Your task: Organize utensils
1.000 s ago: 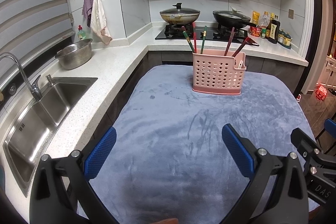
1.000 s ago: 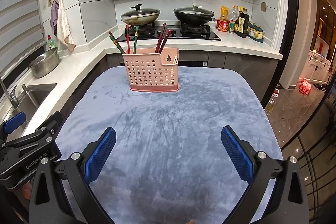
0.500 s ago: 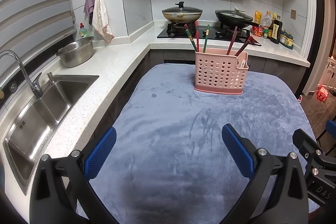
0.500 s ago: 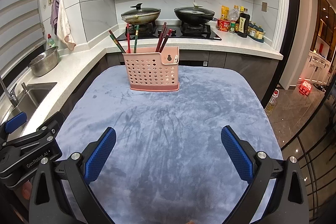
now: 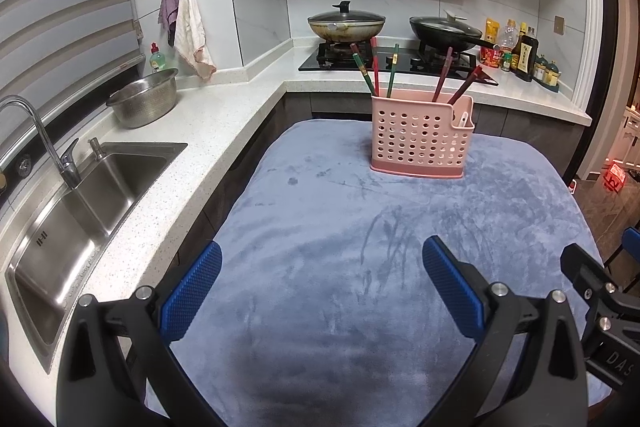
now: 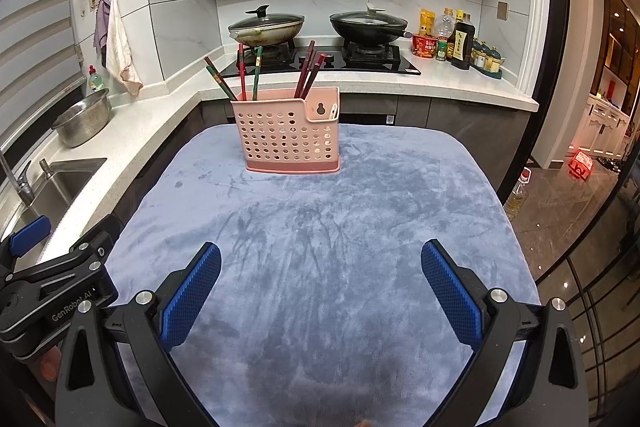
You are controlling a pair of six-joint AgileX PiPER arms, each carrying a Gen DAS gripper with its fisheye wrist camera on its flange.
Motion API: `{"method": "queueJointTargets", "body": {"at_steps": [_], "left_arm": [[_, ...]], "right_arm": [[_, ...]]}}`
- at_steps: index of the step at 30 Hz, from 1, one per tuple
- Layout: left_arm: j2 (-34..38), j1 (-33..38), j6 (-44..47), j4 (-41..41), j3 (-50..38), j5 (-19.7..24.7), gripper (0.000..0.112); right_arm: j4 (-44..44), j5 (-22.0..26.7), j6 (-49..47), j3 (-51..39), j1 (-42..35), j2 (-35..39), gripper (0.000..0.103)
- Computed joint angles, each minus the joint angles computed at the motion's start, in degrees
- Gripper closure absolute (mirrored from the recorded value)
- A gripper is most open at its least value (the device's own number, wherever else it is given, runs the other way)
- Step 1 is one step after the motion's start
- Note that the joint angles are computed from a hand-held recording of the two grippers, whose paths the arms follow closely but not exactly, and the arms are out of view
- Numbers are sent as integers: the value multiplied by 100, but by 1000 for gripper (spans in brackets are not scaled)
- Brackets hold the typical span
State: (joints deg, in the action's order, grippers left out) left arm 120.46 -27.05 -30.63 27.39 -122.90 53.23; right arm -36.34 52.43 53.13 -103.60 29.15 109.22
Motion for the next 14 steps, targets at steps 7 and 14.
{"method": "queueJointTargets", "body": {"at_steps": [7, 14], "left_arm": [[89, -6, 26, -10, -98, 19, 16], [134, -17, -105, 146, -64, -49, 16]], "right_arm": [[12, -25, 8, 26, -14, -14, 7], [-153, -94, 239, 201, 6, -59, 7]]}}
